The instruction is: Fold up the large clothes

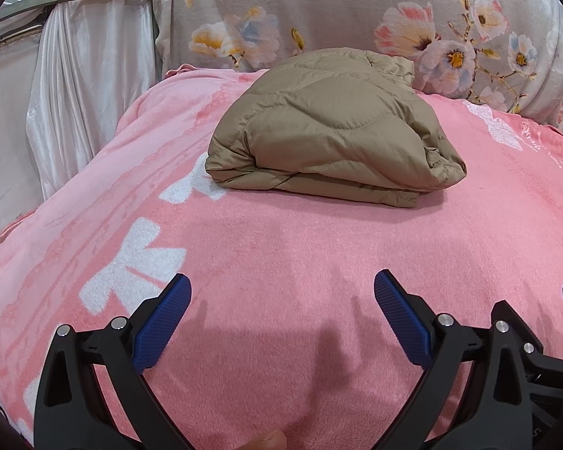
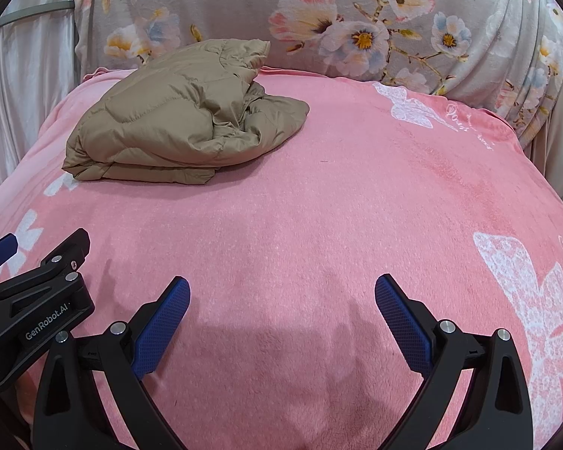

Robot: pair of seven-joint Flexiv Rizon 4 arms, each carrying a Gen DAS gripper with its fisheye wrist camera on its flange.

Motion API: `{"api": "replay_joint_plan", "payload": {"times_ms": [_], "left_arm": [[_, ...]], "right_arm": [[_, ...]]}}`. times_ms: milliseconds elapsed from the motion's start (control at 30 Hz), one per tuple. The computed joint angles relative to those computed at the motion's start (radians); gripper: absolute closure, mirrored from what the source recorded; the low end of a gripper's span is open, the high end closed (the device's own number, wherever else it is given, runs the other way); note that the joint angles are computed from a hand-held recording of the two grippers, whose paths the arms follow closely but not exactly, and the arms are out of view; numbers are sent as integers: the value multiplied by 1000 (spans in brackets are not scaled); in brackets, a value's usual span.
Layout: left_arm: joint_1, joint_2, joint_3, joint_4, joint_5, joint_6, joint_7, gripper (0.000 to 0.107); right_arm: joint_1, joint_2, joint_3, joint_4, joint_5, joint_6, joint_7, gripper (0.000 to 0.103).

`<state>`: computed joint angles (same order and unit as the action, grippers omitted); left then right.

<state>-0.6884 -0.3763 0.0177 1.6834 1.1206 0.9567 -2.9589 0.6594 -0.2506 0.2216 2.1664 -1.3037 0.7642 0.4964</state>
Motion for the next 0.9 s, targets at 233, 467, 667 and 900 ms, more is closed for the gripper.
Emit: {"api": "replay_joint_plan", "payload": {"times_ms": [233, 467, 667, 900], "left_arm": [[-1, -1, -1, -1, 2, -3, -2, 12], [0, -1, -1, 0, 4, -2, -3, 13], [0, -2, -1, 0, 5, -2, -4, 13], [4, -6, -1, 0, 4, 11, -1, 15]], "right_arm": [[0, 0, 0, 0, -1, 0, 1, 5], [0, -1, 0, 0, -1, 0, -1, 5], [-1, -1, 0, 0, -1, 2, -1, 5], [0, 0, 0, 1, 0, 1, -2, 5]]}}
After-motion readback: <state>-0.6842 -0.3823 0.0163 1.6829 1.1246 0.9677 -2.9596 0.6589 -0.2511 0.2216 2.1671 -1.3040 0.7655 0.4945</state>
